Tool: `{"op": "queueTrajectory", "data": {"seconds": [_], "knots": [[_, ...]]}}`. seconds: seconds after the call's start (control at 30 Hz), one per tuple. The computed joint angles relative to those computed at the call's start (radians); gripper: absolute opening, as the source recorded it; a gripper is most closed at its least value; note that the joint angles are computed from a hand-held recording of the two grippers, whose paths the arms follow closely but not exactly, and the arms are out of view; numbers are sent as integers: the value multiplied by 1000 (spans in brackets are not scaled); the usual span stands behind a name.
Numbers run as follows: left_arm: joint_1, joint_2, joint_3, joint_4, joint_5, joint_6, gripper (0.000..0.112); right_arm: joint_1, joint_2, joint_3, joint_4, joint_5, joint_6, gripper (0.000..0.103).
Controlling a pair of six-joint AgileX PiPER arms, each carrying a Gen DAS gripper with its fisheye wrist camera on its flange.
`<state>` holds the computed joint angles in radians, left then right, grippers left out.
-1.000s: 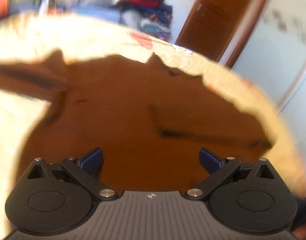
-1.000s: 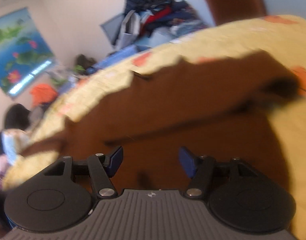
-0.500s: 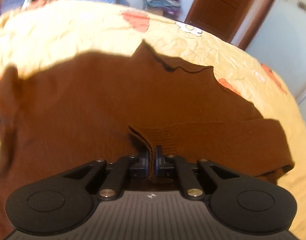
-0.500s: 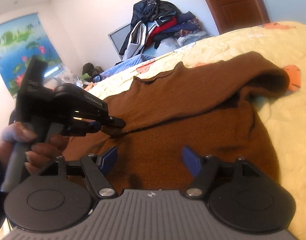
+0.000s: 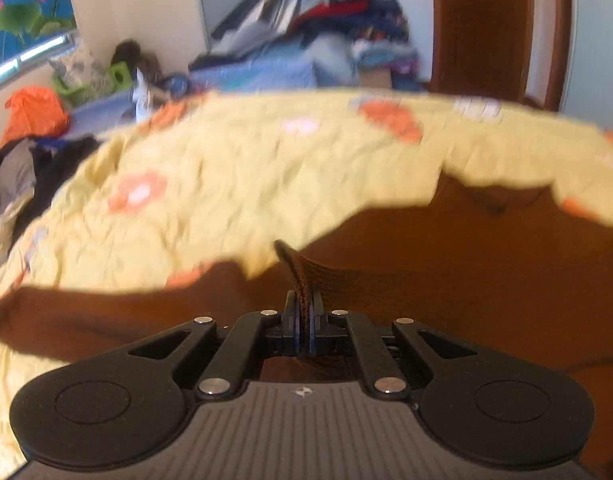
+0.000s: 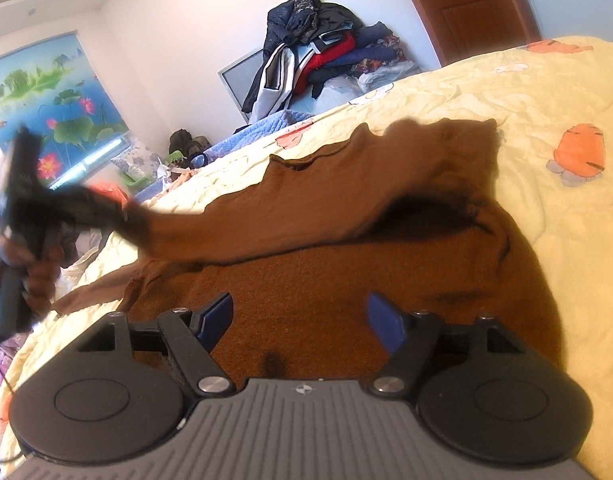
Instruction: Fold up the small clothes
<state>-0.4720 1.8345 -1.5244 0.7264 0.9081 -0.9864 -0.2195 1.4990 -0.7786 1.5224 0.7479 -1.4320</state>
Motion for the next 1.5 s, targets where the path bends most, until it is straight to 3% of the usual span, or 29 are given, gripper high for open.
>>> {"op": "queueTrajectory", "data": {"seconds": [0.13, 0.27, 0.4, 0.57, 0.63, 0.7, 0.8, 0.87, 0.93, 1.1, 1.2, 1.27, 1.33, 1.4, 1.5], "knots": [[-17, 49, 51, 56, -1, -49, 6, -2, -2, 0, -6, 0, 0, 76], [-50, -63, 138, 101, -1, -163, 6, -8, -1, -12, -34, 10, 17, 76], [-74, -110, 150, 131, 28, -140, 7, -18, 15, -24, -39, 32, 10, 81], [-81, -172, 158, 163, 38, -200, 14, -27, 4, -109, -124, 29, 176, 82], [-89, -179, 165, 191, -1, -239, 24, -55, 36, -193, -99, 33, 238, 84], [-111, -148, 148, 210, -43, -243, 41, -39, 100, -323, -152, -23, 364, 92], [-74, -54, 71, -15, -179, -50, 44, 17, 263, -572, -339, -63, 623, 93], [-58, 55, 2, -102, -166, 21, 45, 71, 369, -719, -539, -88, 790, 92], [-54, 61, 53, -30, -214, -25, 48, 107, 438, -766, -729, -141, 884, 92], [8, -44, 305, 209, -444, -210, 49, 158, 374, -588, -962, -406, 847, 103], [-14, -63, 322, 271, -413, -278, 49, 167, 374, -598, -1041, -404, 921, 103], [-41, -115, 377, 373, -379, -411, 49, 171, 378, -603, -1074, -408, 939, 103], [-50, -211, 475, 501, -371, -570, 57, 159, 376, -599, -1022, -405, 896, 103], [-38, -326, 598, 638, -346, -746, 82, 157, 371, -588, -1000, -414, 875, 103], [83, -461, 727, 719, -323, -907, 87, 165, 379, -600, -1037, -415, 913, 103]]}}
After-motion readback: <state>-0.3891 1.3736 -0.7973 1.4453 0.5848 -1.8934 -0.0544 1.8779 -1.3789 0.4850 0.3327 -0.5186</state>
